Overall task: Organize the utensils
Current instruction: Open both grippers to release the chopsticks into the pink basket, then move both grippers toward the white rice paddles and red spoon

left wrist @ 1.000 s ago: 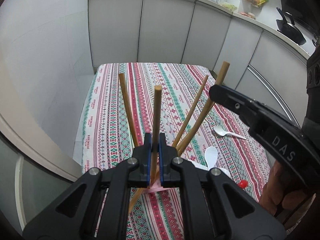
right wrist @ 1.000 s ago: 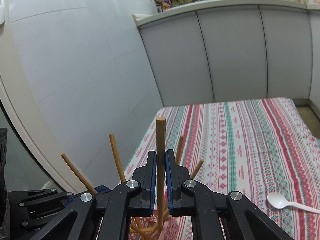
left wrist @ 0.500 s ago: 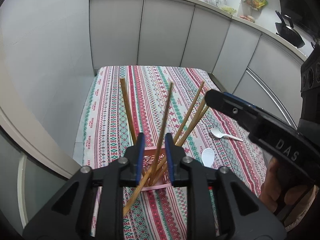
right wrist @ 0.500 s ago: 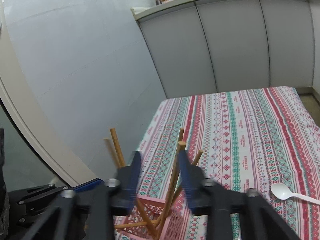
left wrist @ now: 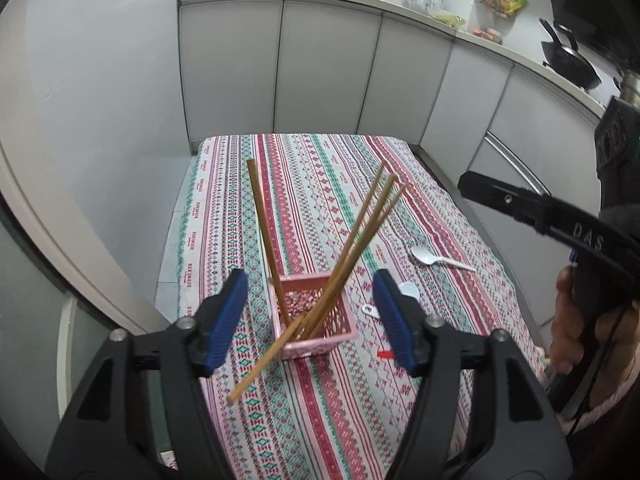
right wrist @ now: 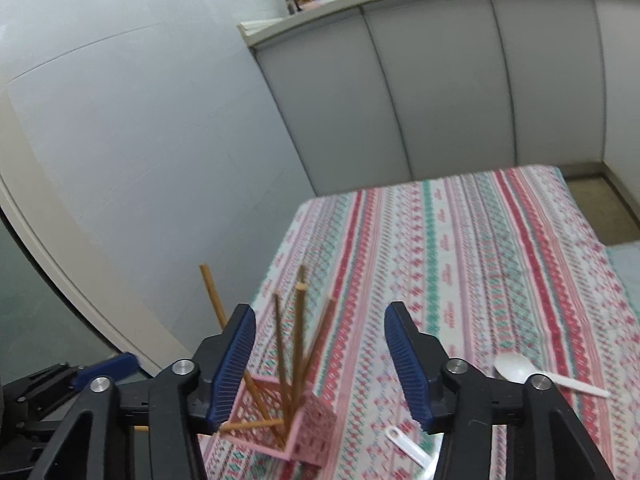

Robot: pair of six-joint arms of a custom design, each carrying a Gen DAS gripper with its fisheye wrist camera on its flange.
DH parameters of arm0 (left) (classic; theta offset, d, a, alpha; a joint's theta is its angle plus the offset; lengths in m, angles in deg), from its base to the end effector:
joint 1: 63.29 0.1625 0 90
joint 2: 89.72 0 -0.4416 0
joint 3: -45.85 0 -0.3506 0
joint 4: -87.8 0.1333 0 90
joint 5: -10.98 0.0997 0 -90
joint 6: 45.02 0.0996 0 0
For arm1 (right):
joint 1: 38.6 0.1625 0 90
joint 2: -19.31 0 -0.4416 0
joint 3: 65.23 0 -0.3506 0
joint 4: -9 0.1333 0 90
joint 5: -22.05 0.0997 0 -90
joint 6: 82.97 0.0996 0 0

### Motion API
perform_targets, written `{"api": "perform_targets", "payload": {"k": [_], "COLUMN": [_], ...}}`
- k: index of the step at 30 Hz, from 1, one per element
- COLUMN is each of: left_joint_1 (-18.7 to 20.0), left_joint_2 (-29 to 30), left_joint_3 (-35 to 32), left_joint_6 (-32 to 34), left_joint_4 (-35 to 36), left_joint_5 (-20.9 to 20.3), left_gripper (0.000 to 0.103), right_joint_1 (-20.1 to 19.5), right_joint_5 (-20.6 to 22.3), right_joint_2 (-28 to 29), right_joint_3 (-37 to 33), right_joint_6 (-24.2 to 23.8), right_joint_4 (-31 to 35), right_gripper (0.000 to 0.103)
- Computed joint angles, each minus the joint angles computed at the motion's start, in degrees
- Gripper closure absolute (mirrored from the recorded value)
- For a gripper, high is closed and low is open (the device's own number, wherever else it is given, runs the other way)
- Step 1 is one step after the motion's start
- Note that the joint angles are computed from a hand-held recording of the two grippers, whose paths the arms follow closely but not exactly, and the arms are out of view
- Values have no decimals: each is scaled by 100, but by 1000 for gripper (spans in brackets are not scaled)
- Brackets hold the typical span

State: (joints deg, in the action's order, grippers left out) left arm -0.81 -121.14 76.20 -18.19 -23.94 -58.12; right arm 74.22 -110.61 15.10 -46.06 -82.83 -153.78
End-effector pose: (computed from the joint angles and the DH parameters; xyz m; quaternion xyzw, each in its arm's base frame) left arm -0.2455 -0.8366 0.3521 0.4084 0.8740 -0.1955 0.1766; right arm 0.4075 -0.7987 0.1498 -0.0121 -0.8341 0.5047 0.2224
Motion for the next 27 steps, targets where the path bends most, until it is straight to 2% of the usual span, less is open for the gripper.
{"api": "perform_targets", "payload": {"k": [3,8,15,22,27], "left_joint_1": [-30,-76,-86,-179,-273], "left_joint_2": [-122,-204,-266,-488,-594], "left_joint_3": [218,318,380,1045,1547], "left_joint_6": [64,63,-77,177,434], "left_joint_4": [53,524,1116,1221,1167], "left_joint_5": [120,322,138,128,253], "left_gripper": [27,24,23,23,23], "right_joint_1": [-4,-43,-145,-284,-416], "right_joint_5": [-188,-404,-552,-666,-681], "right_joint_2": [-482,-1166,-1749,-2163,-2402], "right_joint_3": [910,2147,3175,3876,4269], "right_joint_6": [287,869,1552,2045,2355], "right_joint_4": [-152,-196,-22,304,505], "right_gripper": [40,37,31,26,26]}}
